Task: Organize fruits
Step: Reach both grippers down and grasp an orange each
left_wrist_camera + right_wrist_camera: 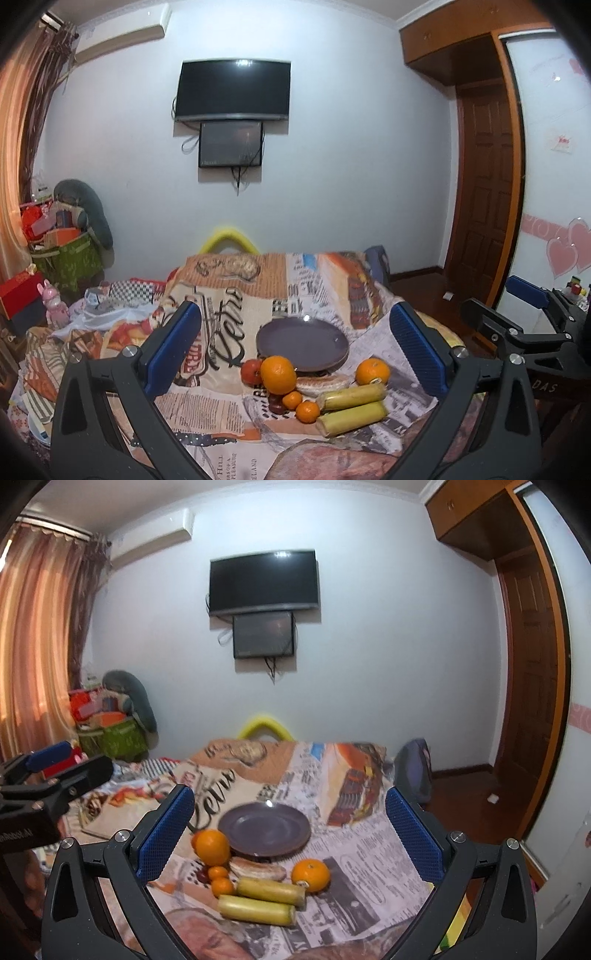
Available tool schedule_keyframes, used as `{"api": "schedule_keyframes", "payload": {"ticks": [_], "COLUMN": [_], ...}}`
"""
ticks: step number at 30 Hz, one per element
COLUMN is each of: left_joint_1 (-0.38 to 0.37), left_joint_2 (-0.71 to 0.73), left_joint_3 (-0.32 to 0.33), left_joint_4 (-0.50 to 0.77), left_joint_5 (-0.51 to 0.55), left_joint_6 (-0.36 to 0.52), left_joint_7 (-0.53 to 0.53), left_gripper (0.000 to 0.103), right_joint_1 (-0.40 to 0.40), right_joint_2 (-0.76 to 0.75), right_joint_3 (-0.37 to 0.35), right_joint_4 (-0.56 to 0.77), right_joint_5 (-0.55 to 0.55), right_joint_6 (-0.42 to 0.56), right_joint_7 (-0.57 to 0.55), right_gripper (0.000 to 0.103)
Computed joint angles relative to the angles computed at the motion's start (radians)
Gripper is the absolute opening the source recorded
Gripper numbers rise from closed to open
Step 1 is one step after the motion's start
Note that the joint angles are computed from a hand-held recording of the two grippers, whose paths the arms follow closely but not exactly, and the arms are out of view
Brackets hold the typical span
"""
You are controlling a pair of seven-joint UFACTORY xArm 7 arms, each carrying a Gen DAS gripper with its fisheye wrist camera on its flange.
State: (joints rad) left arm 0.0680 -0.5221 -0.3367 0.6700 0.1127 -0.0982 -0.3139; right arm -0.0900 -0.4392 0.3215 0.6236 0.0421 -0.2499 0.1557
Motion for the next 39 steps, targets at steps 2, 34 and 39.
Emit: {"api": "schedule_keyframes", "payload": {"ticks": [2,34,39], "left_joint_1": [0.031,-0.064,-0.122], "left_joint_2": [0.036,0.684,0.721], "left_joint_3": [-0.023,0.071,0.121], "left_joint_4": [0.016,0.441,0.469], "left_joint_5": [0.008,-0.026,-0.072], "left_joint_6": [0.010,0.306,0.311], "left_joint_7": [-0.002,0.129,0.174], "left_gripper": [0.103,0.076,0.070], "right_joint_1": [-0.017,0.200,0.154], "right_joint_2": [0.042,0.567,0.594], "right_joint_3": [0.005,-0.237,-0.190], "right_joint_4": [0.018,0.374,0.408], "right_joint_5": [-0.002,0.105,0.218], "right_joint_6": [0.027,0.358,0.417], "right_joint_7": [-0.002,-0.197,-0.277], "right_gripper": [0.103,0.091,0.084]}}
